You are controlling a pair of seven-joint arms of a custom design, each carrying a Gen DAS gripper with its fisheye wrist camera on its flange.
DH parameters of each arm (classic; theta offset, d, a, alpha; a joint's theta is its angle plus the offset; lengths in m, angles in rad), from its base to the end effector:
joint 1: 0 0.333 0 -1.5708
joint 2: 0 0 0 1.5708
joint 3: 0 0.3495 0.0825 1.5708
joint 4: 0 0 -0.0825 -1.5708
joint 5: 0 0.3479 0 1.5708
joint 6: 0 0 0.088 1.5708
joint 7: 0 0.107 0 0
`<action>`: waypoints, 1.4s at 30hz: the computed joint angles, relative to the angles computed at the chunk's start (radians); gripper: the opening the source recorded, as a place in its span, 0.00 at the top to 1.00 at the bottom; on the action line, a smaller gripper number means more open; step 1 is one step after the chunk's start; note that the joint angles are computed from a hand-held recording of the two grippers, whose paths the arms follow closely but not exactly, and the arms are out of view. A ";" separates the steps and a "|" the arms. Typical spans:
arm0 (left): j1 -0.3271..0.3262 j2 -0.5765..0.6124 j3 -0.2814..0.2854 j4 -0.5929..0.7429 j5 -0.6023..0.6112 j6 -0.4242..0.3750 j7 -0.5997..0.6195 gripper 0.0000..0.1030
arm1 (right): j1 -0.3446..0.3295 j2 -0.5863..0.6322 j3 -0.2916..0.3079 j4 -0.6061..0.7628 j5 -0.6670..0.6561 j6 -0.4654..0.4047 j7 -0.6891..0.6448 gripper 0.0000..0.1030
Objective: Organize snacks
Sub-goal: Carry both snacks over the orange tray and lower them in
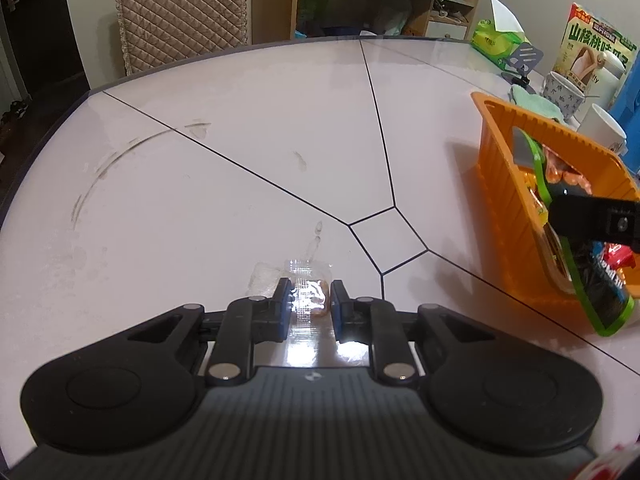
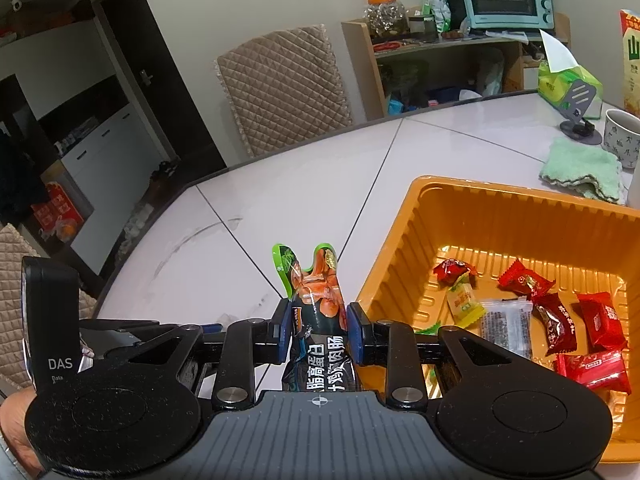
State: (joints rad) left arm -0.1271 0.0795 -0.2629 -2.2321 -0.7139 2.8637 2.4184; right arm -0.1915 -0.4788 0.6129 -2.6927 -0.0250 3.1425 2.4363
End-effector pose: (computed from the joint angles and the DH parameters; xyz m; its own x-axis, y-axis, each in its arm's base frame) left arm 0.5180 -0.1708 0.4467 -0.5786 -0.8121 0.0759 -0.6771 0.4264 -0.5998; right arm 0.3495 0.1881 0.5080 -0.1746 -0.9151 -0.3635 -0.6202 0.3890 -0.6812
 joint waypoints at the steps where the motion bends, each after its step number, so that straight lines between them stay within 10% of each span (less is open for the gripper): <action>1: 0.002 -0.004 0.000 -0.001 -0.006 -0.001 0.004 0.83 | 0.000 -0.001 0.001 0.000 -0.001 0.000 0.000 0.71; 22: -0.114 -0.200 0.111 -0.080 -0.139 -0.082 0.093 0.83 | 0.124 -0.139 -0.073 -0.071 0.063 -0.033 -0.025 0.71; 42: -0.313 -0.260 0.096 -0.080 -0.213 -0.092 0.126 0.83 | 0.188 -0.594 -0.216 -0.249 0.066 -0.353 0.025 0.71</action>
